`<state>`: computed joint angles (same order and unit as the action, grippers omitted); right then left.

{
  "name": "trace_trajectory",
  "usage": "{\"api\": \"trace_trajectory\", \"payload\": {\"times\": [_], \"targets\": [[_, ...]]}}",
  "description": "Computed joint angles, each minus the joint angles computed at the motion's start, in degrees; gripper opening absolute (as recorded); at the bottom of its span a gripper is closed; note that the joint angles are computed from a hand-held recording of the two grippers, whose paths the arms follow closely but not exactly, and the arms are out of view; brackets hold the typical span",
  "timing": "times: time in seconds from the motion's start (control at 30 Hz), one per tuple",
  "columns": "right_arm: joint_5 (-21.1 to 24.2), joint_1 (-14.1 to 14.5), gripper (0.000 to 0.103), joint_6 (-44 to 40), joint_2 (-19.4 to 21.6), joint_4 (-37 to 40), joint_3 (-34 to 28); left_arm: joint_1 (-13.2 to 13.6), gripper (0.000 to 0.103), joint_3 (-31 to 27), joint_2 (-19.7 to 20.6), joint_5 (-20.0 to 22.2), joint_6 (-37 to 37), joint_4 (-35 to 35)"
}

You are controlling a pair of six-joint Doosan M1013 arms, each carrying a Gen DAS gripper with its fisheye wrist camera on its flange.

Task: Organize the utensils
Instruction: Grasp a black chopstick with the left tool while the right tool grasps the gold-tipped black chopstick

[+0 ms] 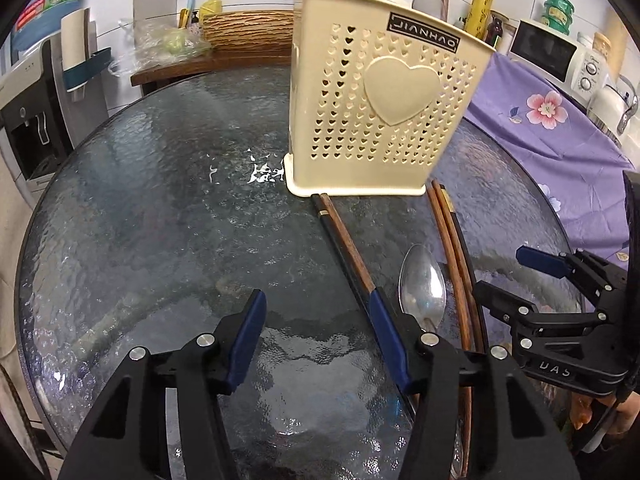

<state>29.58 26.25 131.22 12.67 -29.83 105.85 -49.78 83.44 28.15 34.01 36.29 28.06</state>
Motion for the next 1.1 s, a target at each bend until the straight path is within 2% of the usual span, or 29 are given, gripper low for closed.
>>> {"api": "trace_trajectory", "payload": {"times": [0.47,0.7,0.83,0.93,1.0,1.1], "targets": [[3.4,-1.2,0.072,-3.9,0.7,1.8,-2.1,-0.5,0.052,-1.7,1.2,1.6,2.4,-0.8],[4.6,-2.6,0.072,-8.7,2.1,10.4,-4.2,-0.4,0.045,-2.1,1.7,2.0,3.1,-2.3],[5.3,-1.8,0.072,-6.9,2.8,7.7,-4.7,-0.4,0.045,-2.2,1.7,2.3,3.1,-2.2],[4.4,-2.2,0.072,-7.2,2.7,8.9,-4.2,-0.4,0.044,-2.6,1.9,3.0,3.0,-1.8],[5.3,-2.1,0.072,-5.4,2.6,6.4,-4.3,-0.3,0.044,-2.7,2.0,3.1,2.8,-1.8],[5.7,-2.6,0.072,-6.9,2.2,7.4,-4.0,0.0,0.045,-3.6,2.4,4.1,4.1,-2.1]]}}
